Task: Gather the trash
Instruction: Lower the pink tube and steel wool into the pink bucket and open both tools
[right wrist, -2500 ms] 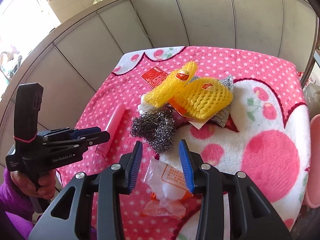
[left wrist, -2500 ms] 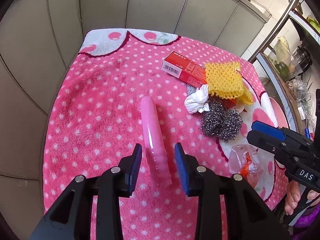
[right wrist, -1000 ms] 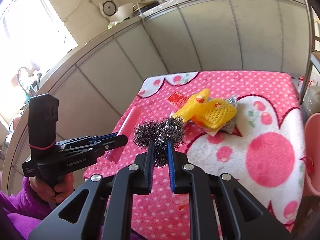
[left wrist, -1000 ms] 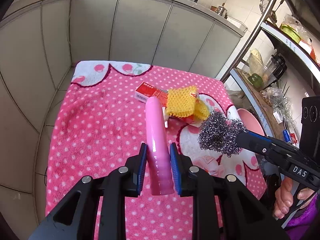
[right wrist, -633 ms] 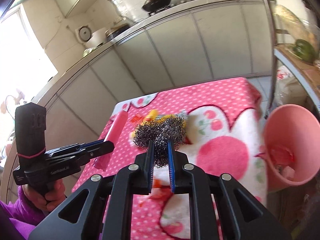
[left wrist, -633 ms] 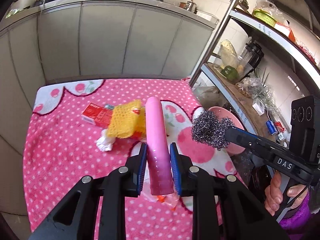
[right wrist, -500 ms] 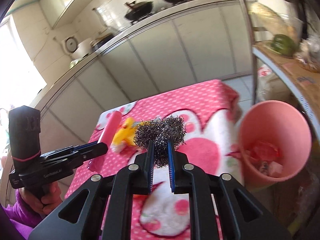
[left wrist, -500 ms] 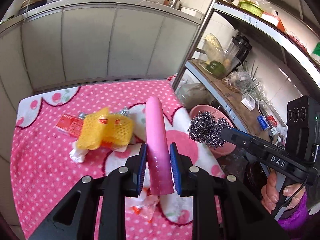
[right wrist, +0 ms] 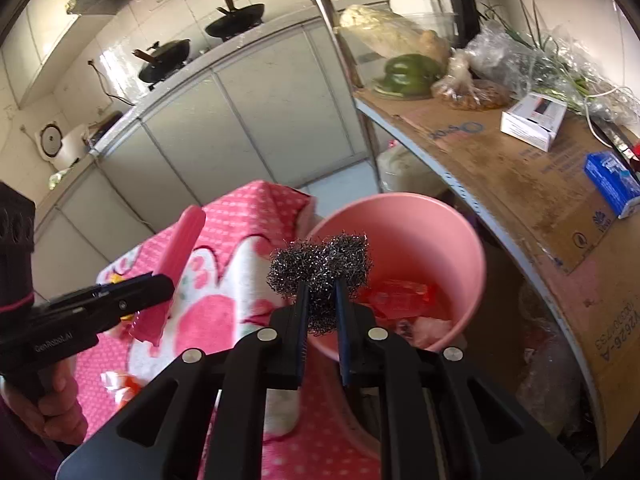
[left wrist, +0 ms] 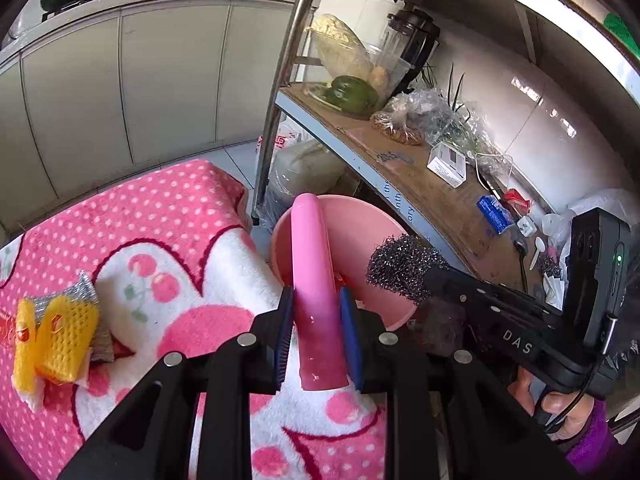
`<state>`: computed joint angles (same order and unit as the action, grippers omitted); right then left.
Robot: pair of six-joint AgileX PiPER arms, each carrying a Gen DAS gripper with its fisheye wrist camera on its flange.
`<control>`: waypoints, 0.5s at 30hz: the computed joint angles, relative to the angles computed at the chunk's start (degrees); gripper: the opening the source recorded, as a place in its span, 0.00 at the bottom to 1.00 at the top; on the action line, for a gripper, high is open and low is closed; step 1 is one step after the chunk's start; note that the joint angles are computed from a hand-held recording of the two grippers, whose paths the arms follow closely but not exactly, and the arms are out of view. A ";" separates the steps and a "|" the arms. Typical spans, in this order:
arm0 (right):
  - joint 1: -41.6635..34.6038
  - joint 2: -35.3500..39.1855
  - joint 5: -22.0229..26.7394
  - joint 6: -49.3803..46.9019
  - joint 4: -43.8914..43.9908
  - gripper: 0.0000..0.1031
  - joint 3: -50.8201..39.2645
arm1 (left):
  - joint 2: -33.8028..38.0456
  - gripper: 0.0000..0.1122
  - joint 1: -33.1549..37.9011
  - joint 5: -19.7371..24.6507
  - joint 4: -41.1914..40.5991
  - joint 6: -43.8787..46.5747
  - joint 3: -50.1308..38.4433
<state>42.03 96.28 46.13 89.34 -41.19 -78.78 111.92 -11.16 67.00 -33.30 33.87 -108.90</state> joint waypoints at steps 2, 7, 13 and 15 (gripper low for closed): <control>-0.87 -0.30 -0.58 -0.25 0.19 0.13 2.08 | 1.73 0.20 -2.29 -0.92 1.66 -1.33 -1.32; -2.99 1.86 -2.15 -2.17 2.18 0.13 3.39 | 8.22 0.20 -7.52 -1.49 5.95 -6.31 -7.52; -4.46 5.12 -1.64 -4.57 4.64 0.13 2.07 | 16.13 0.20 -11.19 -0.48 10.69 -11.30 -14.50; -5.03 6.24 -1.44 -5.90 5.72 0.13 1.38 | 18.92 0.20 -11.55 0.95 11.36 -13.05 -17.41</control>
<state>37.00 102.53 44.69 83.44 -35.48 -77.40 130.84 -22.71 67.95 -21.95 20.81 -126.30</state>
